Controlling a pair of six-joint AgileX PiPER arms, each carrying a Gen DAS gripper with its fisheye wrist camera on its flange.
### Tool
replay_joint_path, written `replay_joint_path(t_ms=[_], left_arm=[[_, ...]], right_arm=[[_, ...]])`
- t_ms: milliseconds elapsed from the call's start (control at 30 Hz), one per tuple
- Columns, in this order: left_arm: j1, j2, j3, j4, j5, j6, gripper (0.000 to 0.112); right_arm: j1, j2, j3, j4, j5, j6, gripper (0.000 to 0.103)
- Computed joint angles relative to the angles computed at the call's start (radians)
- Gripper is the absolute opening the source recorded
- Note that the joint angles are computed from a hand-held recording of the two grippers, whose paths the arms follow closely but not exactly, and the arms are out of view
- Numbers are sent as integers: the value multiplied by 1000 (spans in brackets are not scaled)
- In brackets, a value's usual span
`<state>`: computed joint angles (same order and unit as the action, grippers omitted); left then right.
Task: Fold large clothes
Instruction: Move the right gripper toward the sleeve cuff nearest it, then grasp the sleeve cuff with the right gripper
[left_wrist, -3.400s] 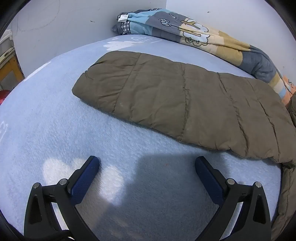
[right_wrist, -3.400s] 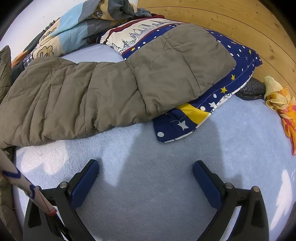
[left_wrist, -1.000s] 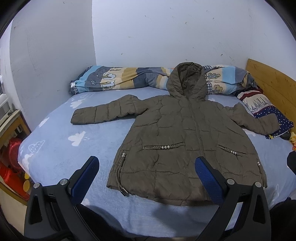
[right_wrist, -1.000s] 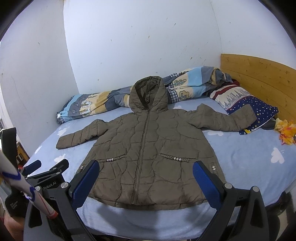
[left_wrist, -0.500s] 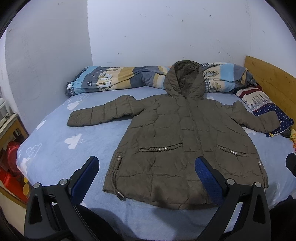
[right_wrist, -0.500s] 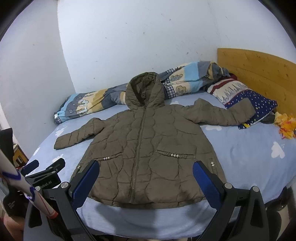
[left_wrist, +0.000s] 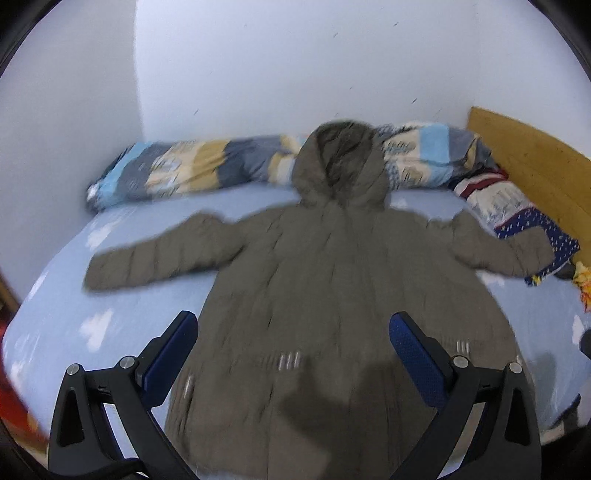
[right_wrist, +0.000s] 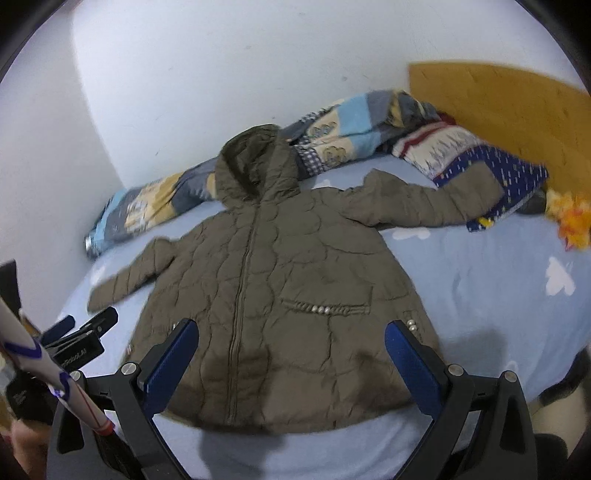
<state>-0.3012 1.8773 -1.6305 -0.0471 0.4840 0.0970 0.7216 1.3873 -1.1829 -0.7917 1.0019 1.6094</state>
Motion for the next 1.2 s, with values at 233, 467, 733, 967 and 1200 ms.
replay_joint_path(t_ms=[233, 467, 733, 967, 1200], left_arm=[[0, 317, -352, 83, 80, -40, 103], [23, 378, -462, -35, 146, 42, 103], [11, 423, -497, -28, 184, 76, 103], [-7, 453, -521, 6, 187, 84, 103], [-16, 460, -517, 27, 175, 85, 103]], right_arm=[[-446, -112, 137, 221, -283, -248, 102], [-1094, -24, 141, 854, -505, -948, 88], [-1447, 339, -113, 1189, -512, -1384, 76], [-1512, 549, -305, 1197, -514, -1404, 74], [-1526, 712, -493, 1127, -431, -1367, 43]])
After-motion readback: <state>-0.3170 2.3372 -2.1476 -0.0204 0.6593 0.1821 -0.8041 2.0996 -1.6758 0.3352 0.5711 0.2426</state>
